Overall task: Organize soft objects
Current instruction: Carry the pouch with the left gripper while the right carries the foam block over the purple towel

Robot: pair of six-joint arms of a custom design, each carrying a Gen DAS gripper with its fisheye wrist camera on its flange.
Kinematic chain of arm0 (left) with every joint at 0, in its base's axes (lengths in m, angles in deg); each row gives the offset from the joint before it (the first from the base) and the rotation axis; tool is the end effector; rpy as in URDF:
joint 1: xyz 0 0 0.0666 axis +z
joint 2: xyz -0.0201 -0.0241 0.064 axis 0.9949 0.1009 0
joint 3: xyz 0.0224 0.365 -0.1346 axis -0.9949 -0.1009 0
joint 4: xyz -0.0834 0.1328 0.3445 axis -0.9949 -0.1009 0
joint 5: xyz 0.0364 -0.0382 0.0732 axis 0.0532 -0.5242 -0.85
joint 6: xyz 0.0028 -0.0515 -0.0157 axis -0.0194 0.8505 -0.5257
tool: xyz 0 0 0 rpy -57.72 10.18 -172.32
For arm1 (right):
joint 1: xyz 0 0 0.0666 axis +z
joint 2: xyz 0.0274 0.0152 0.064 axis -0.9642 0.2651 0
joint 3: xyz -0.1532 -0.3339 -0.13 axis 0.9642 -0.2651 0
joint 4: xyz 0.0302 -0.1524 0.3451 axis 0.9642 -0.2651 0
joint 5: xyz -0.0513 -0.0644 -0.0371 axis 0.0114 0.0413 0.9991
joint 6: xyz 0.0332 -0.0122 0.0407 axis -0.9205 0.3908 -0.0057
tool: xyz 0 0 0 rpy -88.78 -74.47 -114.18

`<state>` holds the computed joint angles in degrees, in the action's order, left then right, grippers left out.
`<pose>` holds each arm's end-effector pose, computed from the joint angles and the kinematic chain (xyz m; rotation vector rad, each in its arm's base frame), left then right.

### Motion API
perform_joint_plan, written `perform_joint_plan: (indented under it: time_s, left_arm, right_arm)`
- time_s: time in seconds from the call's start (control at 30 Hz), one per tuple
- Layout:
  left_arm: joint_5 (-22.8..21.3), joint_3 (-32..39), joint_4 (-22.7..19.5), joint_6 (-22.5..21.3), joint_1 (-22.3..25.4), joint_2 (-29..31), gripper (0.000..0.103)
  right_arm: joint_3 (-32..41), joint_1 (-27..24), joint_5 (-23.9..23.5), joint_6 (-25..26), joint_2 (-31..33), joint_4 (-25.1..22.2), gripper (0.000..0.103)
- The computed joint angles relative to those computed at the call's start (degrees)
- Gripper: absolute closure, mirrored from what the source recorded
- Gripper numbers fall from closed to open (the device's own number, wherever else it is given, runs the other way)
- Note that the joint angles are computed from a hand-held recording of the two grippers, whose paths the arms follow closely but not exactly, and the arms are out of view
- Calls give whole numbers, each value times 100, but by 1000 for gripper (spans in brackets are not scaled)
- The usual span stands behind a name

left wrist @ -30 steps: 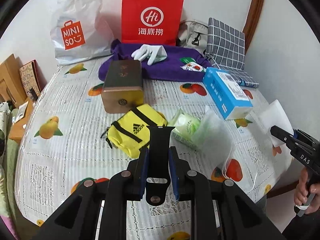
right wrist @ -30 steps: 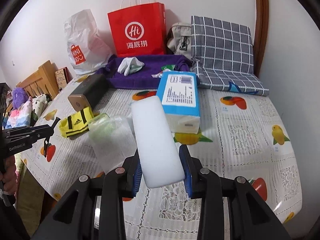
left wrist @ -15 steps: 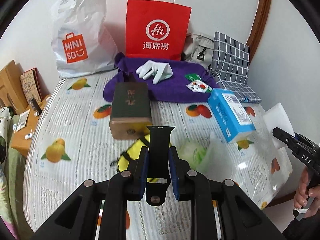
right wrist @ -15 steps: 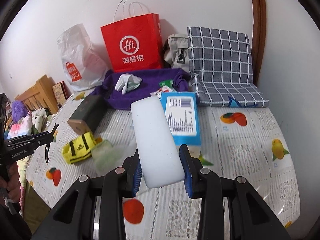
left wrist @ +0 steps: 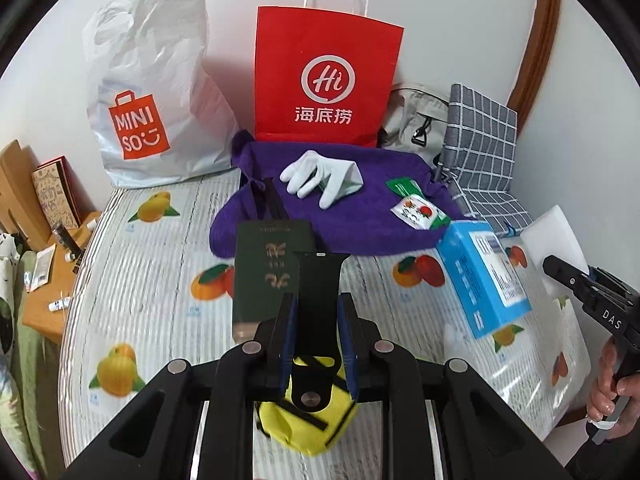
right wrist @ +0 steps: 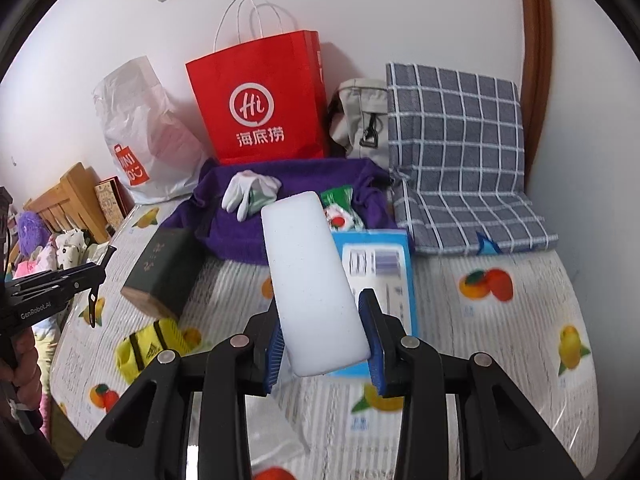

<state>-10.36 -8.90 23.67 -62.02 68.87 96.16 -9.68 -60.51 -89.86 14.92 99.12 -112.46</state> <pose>0.3546 -0.0937 0.4666 -0.1151 2.4300 -0.1261 0.3882 0.1020 0.4538 -0.2917 2.3271 0.3013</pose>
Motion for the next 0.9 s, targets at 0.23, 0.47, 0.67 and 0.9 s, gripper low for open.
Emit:
perform_joint_plan:
  time_s: [0.23, 0.47, 0.67, 0.9]
  left_arm:
    - [135, 350, 120, -225, 269, 437, 83]
    - [169, 717, 190, -332, 422, 847, 83]
    - [197, 1083, 233, -383, 519, 1217, 83]
    - [217, 1638, 184, -418, 615, 1738, 83]
  right_arm:
    - [502, 70, 146, 127, 513, 43, 68]
    - [984, 19, 182, 191, 1005, 88, 68]
    - [1425, -1, 148, 231, 1409, 56, 68]
    - [2124, -32, -83, 294, 1964, -40, 68]
